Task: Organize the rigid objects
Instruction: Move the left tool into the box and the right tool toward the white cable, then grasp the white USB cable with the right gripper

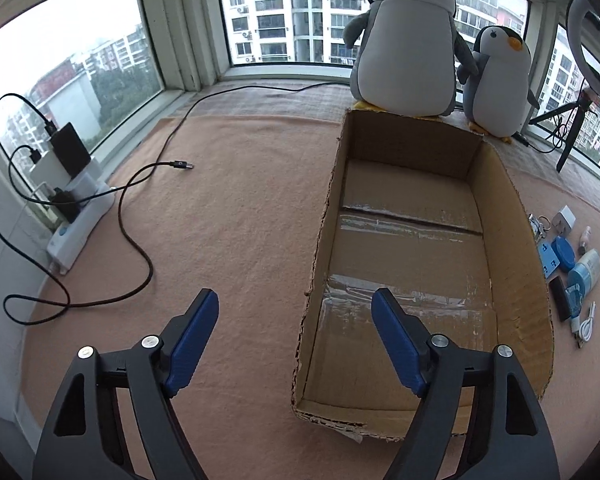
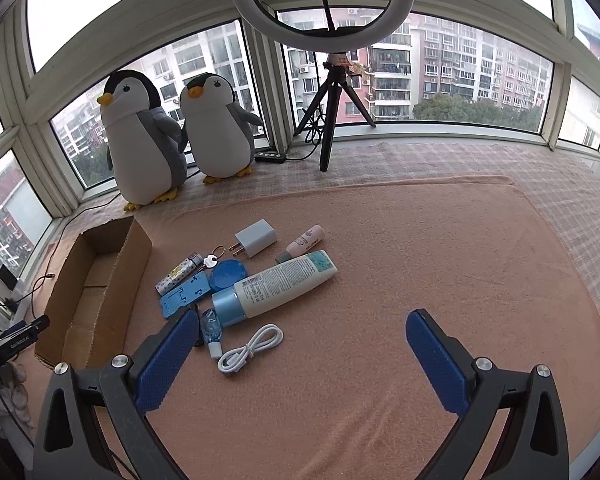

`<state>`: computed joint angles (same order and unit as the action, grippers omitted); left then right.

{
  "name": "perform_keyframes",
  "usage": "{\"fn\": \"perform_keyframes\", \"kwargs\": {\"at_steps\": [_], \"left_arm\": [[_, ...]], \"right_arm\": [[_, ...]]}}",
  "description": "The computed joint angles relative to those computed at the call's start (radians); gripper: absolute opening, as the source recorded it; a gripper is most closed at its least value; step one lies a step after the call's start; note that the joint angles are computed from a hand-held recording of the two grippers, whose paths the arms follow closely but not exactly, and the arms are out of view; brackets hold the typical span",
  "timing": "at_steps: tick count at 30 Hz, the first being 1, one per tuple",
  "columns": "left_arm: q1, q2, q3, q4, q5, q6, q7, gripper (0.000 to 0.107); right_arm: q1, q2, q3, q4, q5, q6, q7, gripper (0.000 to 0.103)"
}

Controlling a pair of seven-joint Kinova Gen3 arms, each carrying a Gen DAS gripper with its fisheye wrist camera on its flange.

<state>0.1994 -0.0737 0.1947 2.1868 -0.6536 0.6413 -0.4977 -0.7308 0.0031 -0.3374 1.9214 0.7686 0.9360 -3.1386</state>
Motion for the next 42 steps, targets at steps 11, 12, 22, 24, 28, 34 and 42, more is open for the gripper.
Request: {"fn": "perform_keyframes", "kwargs": {"at_steps": [11,12,22,24,28,34,42], "left_arm": [[0.040,0.069,-0.020,0.014,-0.076,-0.031,0.057,0.054],[0.044,0.074,-0.024,0.014,-0.078,-0.034,0.057,0.051],[0.062,0.094,-0.059,0.033,-0.077,-0.089,0.050,0.033],[0.066,0.097,-0.059,0.032,-0.089,-0.089,0.061,0.032],[0.074,0.098,-0.060,0.038,-0.113,-0.096,0.086,0.030],[0.071,0.092,-0.063,0.048,-0.118,-0.110,0.092,0.030],[0.069,0.090,-0.058,0.055,-0.133,-0.116,0.113,0.030]], "right_arm": [[0.010,0.081,0.052,0.009,-0.075,-0.089,0.062,0.094],[0.011,0.090,0.059,0.006,-0.092,-0.103,0.074,0.092],[0.056,0.195,0.134,-0.041,-0.343,-0.232,0.248,0.073],[0.064,0.215,0.149,-0.046,-0.391,-0.250,0.273,0.068],[0.063,0.245,0.172,-0.062,-0.449,-0.259,0.309,0.056],[0.022,0.277,0.198,-0.101,-0.432,-0.218,0.320,0.056],[-0.002,0.309,0.197,-0.163,-0.404,-0.138,0.427,0.051]]}}
